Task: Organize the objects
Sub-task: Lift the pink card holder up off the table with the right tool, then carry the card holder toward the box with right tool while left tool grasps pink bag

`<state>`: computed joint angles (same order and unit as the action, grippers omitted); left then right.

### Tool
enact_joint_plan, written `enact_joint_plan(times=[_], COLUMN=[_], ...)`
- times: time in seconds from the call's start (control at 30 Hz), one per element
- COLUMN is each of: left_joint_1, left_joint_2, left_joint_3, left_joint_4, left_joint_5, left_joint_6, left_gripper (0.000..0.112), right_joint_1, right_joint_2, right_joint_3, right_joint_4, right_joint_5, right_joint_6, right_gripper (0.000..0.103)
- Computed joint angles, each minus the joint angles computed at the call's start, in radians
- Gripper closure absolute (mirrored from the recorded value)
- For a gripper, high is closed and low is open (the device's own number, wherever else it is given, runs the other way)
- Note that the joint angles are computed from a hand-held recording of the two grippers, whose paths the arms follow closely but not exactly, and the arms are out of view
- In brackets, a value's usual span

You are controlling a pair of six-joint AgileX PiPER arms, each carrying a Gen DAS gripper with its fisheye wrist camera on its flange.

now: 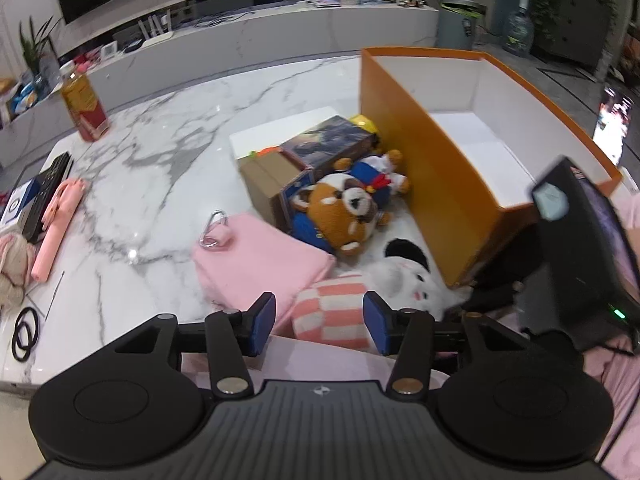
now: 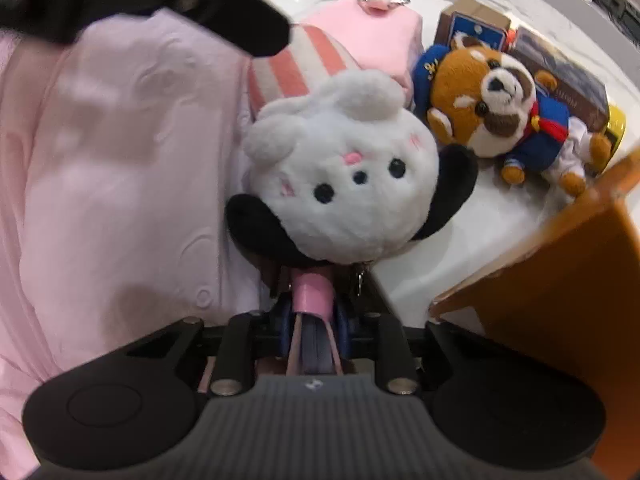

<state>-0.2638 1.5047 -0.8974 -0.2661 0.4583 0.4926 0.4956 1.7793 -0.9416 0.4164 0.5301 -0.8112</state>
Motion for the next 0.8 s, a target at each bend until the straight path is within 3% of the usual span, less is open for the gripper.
enact_joint_plan(times=[0.13, 0.33, 0.6, 0.67, 0.8], left_joint_1=[0.036, 0.101, 0.179, 0.195, 0.215], left_joint_2=[0.002, 0.026, 0.15, 0.205, 0.305], left_joint_3=[-0.026, -0.087, -0.234, -0.299, -0.407], left_joint_4=[-0.041, -0.104, -0.132, -0.106, -0.095], left_joint_5=[0.027, 0.082, 0.181, 0.229, 0.304], left_joint_6=[0.023, 0.054, 0.045, -0.021, -0.099], left_gripper=[0.052, 0.051, 0.051, 0.051, 0.049], right_joint_1=[0.04, 0.038, -0.038, -0.114, -0.205], right_joint_2=[-0.088, -0.282, -0.533, -0.587, -0.656], right_joint_3=[0.032, 0.083, 0.008, -0.022, -0.082], right_joint_4=[-0.137, -0.255, -0.225, -0.172, -0.167], right_joint_5=[0.02, 0.116, 0.334, 0.367, 0.355], right_joint_6=[0.126, 0.235, 0.287, 0.254, 0.321], right_gripper=[0.084, 0.084, 0.084, 0.084, 0.084])
